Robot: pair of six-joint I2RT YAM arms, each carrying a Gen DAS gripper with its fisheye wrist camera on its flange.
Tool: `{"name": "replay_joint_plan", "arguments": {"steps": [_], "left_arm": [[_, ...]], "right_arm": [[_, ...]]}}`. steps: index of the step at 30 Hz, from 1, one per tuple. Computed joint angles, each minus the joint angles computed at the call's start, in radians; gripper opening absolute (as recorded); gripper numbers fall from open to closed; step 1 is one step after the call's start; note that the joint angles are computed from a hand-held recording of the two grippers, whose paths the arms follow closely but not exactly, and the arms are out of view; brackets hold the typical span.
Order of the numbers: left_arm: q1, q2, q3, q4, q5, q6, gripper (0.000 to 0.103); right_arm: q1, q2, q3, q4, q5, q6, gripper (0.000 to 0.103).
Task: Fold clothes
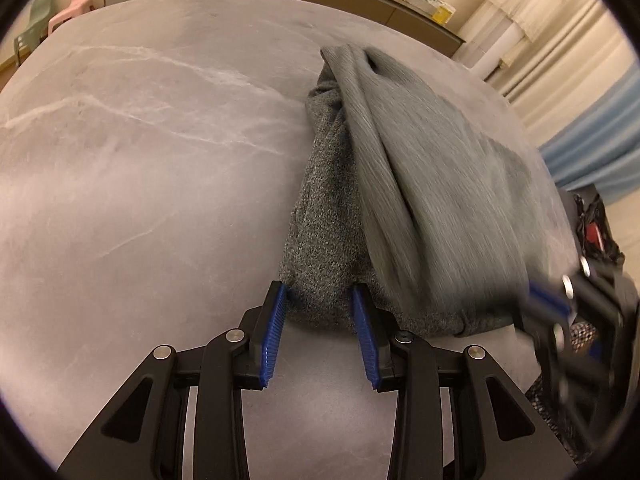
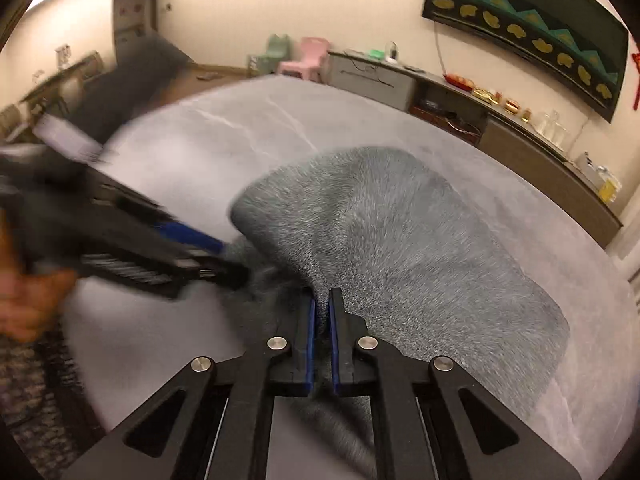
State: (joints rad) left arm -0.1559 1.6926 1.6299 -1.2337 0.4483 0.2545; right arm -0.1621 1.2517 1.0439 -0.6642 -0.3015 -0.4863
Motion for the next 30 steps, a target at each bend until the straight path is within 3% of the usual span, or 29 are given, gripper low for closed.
{"name": "replay_joint_plan", "arguments": {"steps": [3, 5, 8, 11, 12, 13, 16, 18, 21, 23, 24, 25, 28, 30], "left_arm": [[-0.009, 0.000, -0.007, 0.007, 0.000, -0.006, 0.037], [0.030, -0.006, -0.010, -0.019, 0.000, 0.056, 0.039], [0.121, -0.052, 0.001, 0.028, 0.000, 0.028, 0.035], [0.231, -0.122, 0.036, 0.079, 0.220, 0.017, 0.035], [0.245, -0.124, 0.063, 0.030, 0.337, 0.060, 0.036], [0.237, -0.125, 0.078, -0.017, 0.385, 0.105, 0.036], [0.124, -0.158, 0.001, -0.066, 0.315, 0.216, 0.037], [0.043, -0.173, -0.073, 0.004, 0.150, 0.182, 0.036], [0.018, -0.148, -0.110, 0.096, -0.004, 0.111, 0.038], [0.024, -0.142, -0.122, 0.138, -0.028, 0.078, 0.047], [0.023, -0.145, -0.133, 0.161, -0.041, 0.061, 0.048], [0.022, -0.153, -0.144, 0.177, -0.046, 0.057, 0.048], [0.041, -0.220, -0.174, 0.193, 0.019, 0.078, 0.045], [0.017, -0.235, -0.181, 0.226, 0.003, 0.070, 0.045]], "right_arm": [[0.014, -0.035, -0.038, -0.047, -0.005, -0.043, 0.007], [0.025, -0.011, -0.073, -0.003, 0.018, -0.034, 0.007], [0.035, 0.032, -0.111, 0.063, 0.043, -0.021, 0.007], [0.023, 0.052, -0.104, 0.072, 0.017, -0.028, 0.011], [0.011, 0.064, -0.096, 0.070, -0.007, -0.022, 0.017], [-0.004, 0.078, -0.086, 0.063, -0.042, -0.011, 0.024], [-0.086, 0.117, -0.018, -0.009, -0.178, 0.028, 0.028], [-0.170, 0.137, 0.041, -0.072, -0.279, 0.042, 0.028], [-0.294, 0.188, 0.096, -0.095, -0.325, 0.061, 0.028], [-0.321, 0.229, 0.102, -0.086, -0.292, 0.081, 0.026], [-0.324, 0.249, 0.105, -0.082, -0.277, 0.093, 0.017], [-0.326, 0.270, 0.109, -0.078, -0.262, 0.104, 0.014], [-0.302, 0.260, 0.121, -0.050, -0.230, 0.126, 0.018], [-0.292, 0.237, 0.108, -0.004, -0.221, 0.133, 0.018]]}}
